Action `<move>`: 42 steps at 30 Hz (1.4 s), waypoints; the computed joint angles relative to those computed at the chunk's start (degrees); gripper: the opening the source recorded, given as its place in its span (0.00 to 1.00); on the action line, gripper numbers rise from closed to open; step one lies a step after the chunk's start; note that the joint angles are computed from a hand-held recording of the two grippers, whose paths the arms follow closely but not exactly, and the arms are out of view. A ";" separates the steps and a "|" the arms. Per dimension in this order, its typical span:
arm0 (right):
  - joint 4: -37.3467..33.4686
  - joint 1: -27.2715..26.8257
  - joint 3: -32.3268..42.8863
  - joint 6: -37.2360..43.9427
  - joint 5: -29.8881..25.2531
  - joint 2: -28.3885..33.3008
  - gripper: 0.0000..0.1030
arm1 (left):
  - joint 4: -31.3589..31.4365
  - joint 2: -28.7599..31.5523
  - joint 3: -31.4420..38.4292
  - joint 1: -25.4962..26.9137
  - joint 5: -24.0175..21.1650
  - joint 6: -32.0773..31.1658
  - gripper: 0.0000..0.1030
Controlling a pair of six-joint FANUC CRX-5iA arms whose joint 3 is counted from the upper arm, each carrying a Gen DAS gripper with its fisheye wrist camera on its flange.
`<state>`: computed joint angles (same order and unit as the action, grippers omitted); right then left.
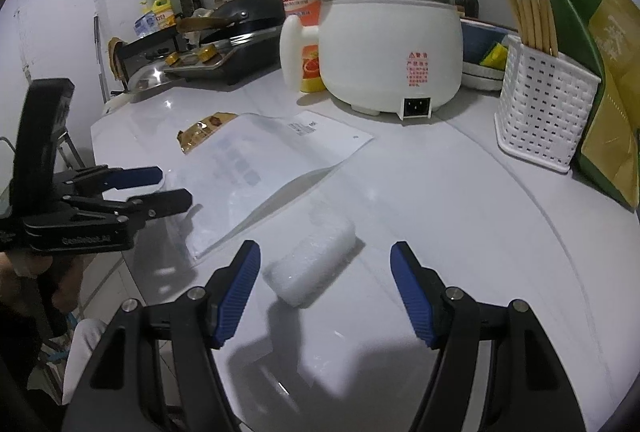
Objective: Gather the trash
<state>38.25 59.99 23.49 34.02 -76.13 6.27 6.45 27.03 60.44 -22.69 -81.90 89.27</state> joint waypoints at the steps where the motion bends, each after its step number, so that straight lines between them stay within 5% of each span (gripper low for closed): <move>1: -0.11 -0.04 0.42 0.17 -0.28 0.31 0.64 | 0.26 0.32 0.32 0.06 -0.16 0.03 0.71; 12: -1.13 -0.86 2.11 -0.22 -1.74 1.98 0.62 | -0.26 3.65 5.66 -1.15 -1.38 -2.95 0.72; 17: -0.02 -0.27 1.15 -0.34 -1.38 1.71 0.58 | -4.48 1.02 1.20 -3.30 2.17 -5.57 0.61; 20: 0.06 -0.01 0.57 -0.50 -0.63 1.42 0.52 | -4.97 0.43 0.45 -3.28 2.72 -4.94 0.46; 22: 0.04 0.23 -0.33 -0.62 0.50 0.82 0.44 | -4.57 0.01 -0.08 -3.16 2.81 -5.67 0.25; 24: -0.83 0.23 -0.74 0.09 2.06 0.36 0.28 | -4.96 -0.19 -0.11 -3.29 2.43 -6.01 0.12; 27: -0.44 0.58 -0.24 0.51 1.56 0.78 0.26 | -5.67 -0.60 -0.19 -3.52 1.99 -5.79 0.06; 42: 3.25 0.51 -2.06 -1.93 1.82 -1.51 0.17 | 4.85 -5.33 -5.51 -2.21 9.42 -7.23 0.00</move>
<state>41.50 60.50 21.43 32.10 -74.31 4.76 11.30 21.70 54.93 -24.89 -72.48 82.04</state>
